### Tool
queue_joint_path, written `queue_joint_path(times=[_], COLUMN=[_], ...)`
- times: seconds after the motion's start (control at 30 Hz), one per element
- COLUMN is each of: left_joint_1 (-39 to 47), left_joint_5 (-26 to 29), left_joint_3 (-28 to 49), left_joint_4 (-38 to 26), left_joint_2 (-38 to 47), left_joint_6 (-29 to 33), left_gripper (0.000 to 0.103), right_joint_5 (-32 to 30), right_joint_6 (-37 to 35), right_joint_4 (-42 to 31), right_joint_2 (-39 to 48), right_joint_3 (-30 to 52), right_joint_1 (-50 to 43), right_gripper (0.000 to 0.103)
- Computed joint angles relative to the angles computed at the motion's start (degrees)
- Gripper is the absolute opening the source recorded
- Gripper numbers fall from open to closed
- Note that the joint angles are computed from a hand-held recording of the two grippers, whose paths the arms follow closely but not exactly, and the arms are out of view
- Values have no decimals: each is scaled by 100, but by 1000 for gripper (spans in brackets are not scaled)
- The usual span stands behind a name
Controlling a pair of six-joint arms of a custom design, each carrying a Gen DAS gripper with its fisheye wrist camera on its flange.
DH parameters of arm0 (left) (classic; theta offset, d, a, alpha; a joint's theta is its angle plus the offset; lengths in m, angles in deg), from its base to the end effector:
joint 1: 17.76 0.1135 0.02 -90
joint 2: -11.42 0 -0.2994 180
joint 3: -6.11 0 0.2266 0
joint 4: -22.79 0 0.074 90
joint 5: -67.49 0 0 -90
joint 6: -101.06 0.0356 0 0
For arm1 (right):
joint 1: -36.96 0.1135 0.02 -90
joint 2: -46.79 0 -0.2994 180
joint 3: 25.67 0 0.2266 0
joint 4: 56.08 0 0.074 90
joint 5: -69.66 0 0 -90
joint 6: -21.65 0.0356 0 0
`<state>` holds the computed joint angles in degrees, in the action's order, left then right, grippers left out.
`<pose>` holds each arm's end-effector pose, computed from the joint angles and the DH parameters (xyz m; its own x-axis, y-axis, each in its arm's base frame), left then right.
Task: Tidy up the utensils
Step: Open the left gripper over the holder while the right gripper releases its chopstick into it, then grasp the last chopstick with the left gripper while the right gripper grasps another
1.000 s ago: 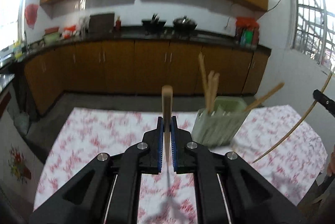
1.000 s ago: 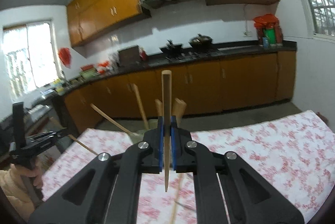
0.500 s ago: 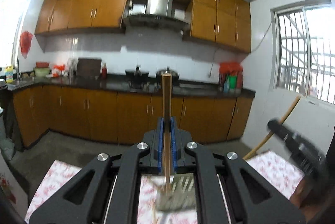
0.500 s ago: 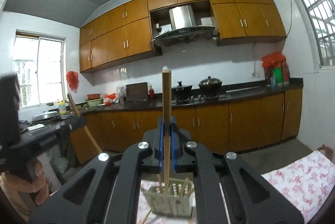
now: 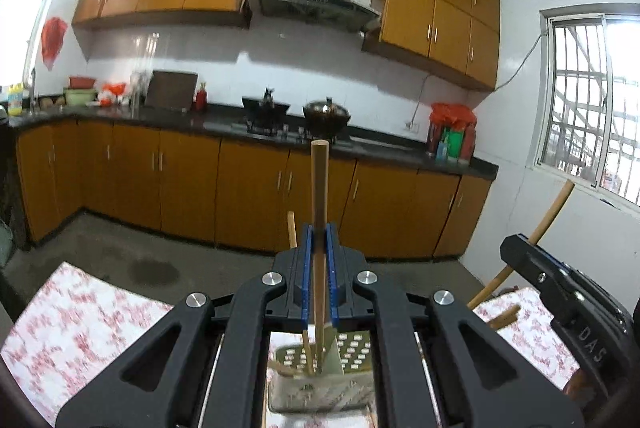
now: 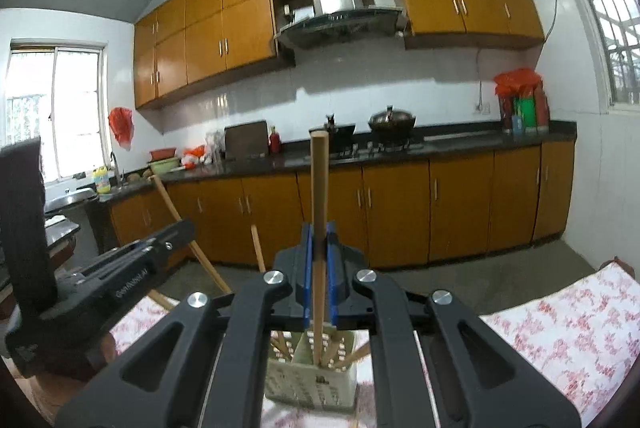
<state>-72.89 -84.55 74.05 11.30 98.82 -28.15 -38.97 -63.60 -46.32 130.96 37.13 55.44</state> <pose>0.1961 -0.2264 0.2905 -0.1972 -0.2354 -0.9517 -0.2234 0.9560 -0.1902 0.2867 0.1078 0.3071 -0.2397 0.0026 -0.9709 -0.5793 0.8021 0.1452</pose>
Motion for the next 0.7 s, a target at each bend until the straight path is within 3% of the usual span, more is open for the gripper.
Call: queue_joint_path(times=[0.1, 0.17, 0.23, 0.4, 0.47, 0.53, 0.6, 0.67, 0.7], left_joint_1=[-104, -164, -262, -588, -893, -1341, -1675, -1880, -1928], left_joint_5=[92, 16, -137, -451, -751, -1157, -1350, -1232, -1049], left_joint_3=[-134, -95, -44, 46, 124, 333, 579, 685, 608], left_joint_4=[-118, -293, -434, -950, -1561, -2969, -4636, -6154, -6487], left_joint_2=[-205, -302, -403, -722, -870, -920, -687, -297, -140], left_joint_6=[-214, -272, -312, -475, -889, -2038, -3609, -5260, -5740], left_gripper=[11, 31, 39, 42, 46, 49, 51, 52, 52], right_joint_5=[-82, -121, -201, -394, -581, -677, -748, -805, -857], right_joint_6=[28, 67, 91, 80, 50, -87, -367, -675, -898], right_joint_4=[-94, -96, -133, -411, -633, -804, -1033, -1229, -1346], right_joint_2=[-62, -177, -369, -1080, -1384, -1546, -1585, -1435, -1212], right_joint_3=[1, -58, -129, -409, -609, -829, -1121, -1385, -1528], right_joint_1=[-56, -113, -223, -673, -996, -1257, -1512, -1634, -1649], right_gripper=[18, 24, 26, 36, 38, 40, 40, 41, 40])
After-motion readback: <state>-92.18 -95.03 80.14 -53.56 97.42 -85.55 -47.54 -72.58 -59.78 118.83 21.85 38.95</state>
